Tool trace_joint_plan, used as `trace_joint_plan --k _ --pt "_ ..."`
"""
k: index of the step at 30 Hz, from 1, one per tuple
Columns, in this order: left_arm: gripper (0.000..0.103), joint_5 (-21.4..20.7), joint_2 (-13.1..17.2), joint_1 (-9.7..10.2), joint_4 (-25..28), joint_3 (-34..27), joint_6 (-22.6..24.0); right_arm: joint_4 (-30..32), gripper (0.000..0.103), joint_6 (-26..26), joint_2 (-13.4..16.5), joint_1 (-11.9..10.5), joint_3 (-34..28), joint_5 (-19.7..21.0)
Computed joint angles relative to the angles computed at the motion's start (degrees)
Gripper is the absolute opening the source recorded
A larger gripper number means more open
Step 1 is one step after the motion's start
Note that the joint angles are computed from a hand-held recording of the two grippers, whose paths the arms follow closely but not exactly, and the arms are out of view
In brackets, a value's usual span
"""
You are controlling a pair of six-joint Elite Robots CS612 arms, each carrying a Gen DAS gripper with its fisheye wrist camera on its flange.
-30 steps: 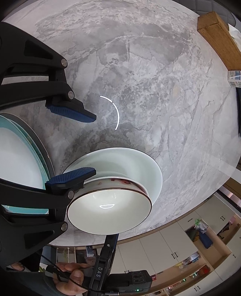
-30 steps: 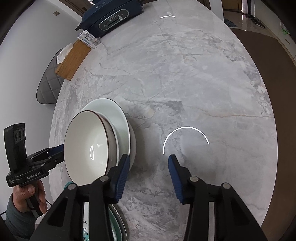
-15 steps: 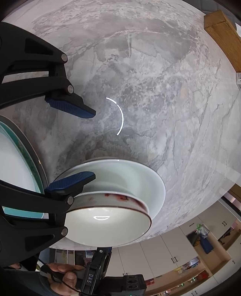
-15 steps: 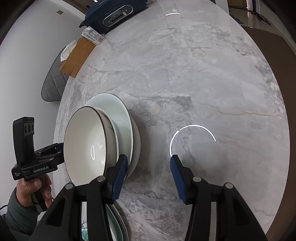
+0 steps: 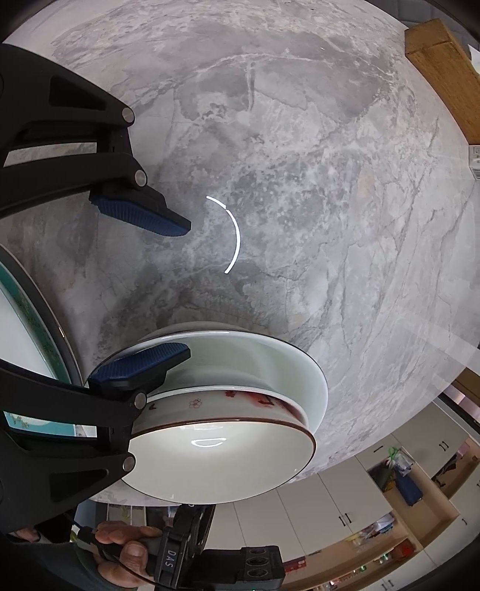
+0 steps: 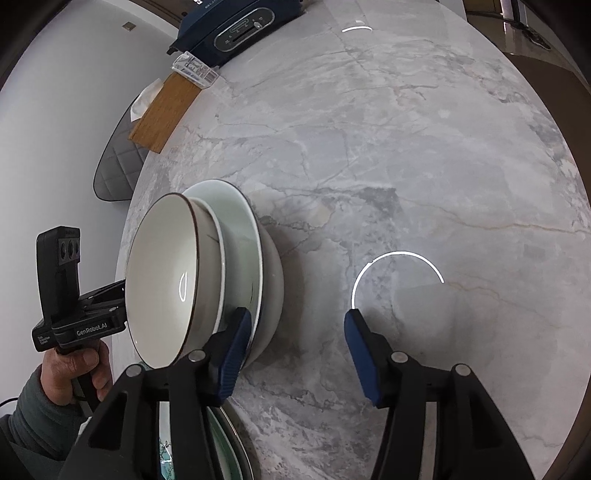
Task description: Organize plates and bowls
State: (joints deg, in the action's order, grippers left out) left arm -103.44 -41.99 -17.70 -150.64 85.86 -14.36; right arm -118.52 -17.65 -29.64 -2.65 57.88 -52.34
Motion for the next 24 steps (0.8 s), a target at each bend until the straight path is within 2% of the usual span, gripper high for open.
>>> trace_joint_plan --k 3,5,8,9,12,14,16,20,24 --pt "0.053 -0.2 0.4 -0.03 0.1 -0.5 0.9 -0.1 0.054 0.2 0.4 -0.1 -0.2 1.1" --pt "0.038 -1.2 0.6 -0.34 0.6 -0.9 1.5 -0.7 0.051 -0.4 0.5 0.1 -0.1 1.2" --pt "0.025 -1.4 0.8 -0.8 0.8 -1.5 2.2 -0.8 0.045 -1.0 0.6 0.4 -0.2 1.2" --pt "0.025 -1.6 1.0 -0.76 1.2 -1.9 2.2 -1.1 0.041 -1.1 0.6 0.5 -0.1 1.0" --pt "0.022 -2.4 1.3 -0.71 1.5 -2.4 2.0 -0.3 0.04 -0.5 1.1 0.8 -1.1 0.7" --pt "0.015 -3.0 1.6 -0.72 1.8 -2.7 2.2 -0.1 0.036 -0.5 1.3 0.8 -1.3 1.2" --pt "0.014 -2.7 1.5 -0.91 1.8 -2.8 2.4 0.2 0.021 -1.5 1.3 0.9 -1.4 2.2" --pt "0.013 -2.2 1.3 -1.05 1.2 -2.3 1.3 -1.2 0.02 -1.2 0.8 1.5 -1.1 -0.5" --pt "0.012 -0.7 0.8 -1.56 0.5 -1.5 1.1 -2.7 0.018 1.3 0.6 1.8 -0.7 -1.5"
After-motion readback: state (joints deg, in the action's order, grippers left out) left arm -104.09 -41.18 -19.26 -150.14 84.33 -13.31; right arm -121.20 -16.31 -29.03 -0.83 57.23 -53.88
